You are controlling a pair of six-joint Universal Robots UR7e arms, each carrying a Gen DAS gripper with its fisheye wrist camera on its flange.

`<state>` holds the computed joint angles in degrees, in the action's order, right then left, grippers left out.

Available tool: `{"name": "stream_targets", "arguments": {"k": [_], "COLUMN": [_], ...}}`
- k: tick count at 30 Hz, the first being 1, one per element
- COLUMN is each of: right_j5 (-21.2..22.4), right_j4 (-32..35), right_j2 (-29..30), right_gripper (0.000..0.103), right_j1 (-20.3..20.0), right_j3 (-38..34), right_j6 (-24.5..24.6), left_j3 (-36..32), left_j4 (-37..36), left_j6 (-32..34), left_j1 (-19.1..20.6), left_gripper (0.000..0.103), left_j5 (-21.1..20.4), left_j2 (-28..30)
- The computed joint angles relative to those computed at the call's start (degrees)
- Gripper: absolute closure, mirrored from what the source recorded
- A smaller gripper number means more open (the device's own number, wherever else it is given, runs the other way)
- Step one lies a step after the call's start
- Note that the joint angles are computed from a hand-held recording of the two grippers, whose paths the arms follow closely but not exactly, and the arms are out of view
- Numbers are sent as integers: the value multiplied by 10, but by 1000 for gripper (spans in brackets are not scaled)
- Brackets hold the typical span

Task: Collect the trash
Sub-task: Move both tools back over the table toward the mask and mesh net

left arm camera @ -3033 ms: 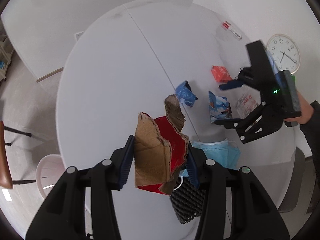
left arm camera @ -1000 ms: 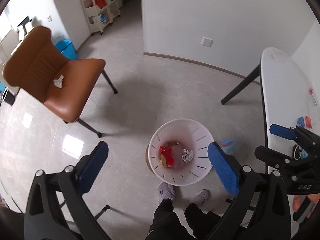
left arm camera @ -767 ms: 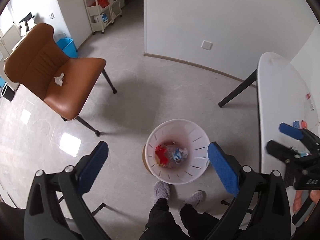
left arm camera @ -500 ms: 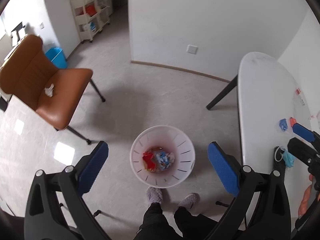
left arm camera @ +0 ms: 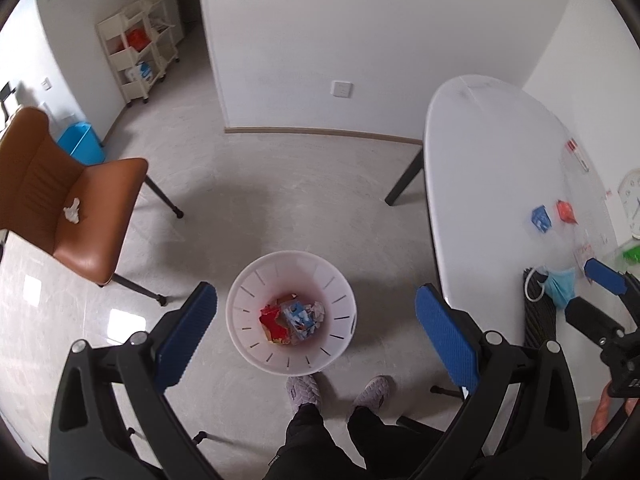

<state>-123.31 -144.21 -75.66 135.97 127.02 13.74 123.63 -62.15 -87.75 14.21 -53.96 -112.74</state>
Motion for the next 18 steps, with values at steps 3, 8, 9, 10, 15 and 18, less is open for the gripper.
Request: {"name": "stream_targets", "arguments": {"k": [3,8,9,10,15,18], "right_j5": [-26,-73,-82,-89,-122,-125], "right_j4": [22,82,94,102,132,110], "right_j2": [-32,-107,-130,-147,-231,-262], "right_gripper": [3,3,3,3,3,3], "right_j1": [-6,-29,-36,-41,-81,-118], "right_j3": [28,76,88,96,129,146], "right_j6": [29,112,133,148,199,178], "left_j3": [6,19,21,23,27,26], "left_j4": [-39,-124,-149,-174,-293,-349], "left_j6": [43,121,142,163,248,296], "left_j1": [10,27,31,35,53,55], "left_gripper": [8,8,8,8,8,8], "left_j5": [-1,-9,-10,-12,-25,-34], "left_j2": [19,59,72,86,152,197]}}
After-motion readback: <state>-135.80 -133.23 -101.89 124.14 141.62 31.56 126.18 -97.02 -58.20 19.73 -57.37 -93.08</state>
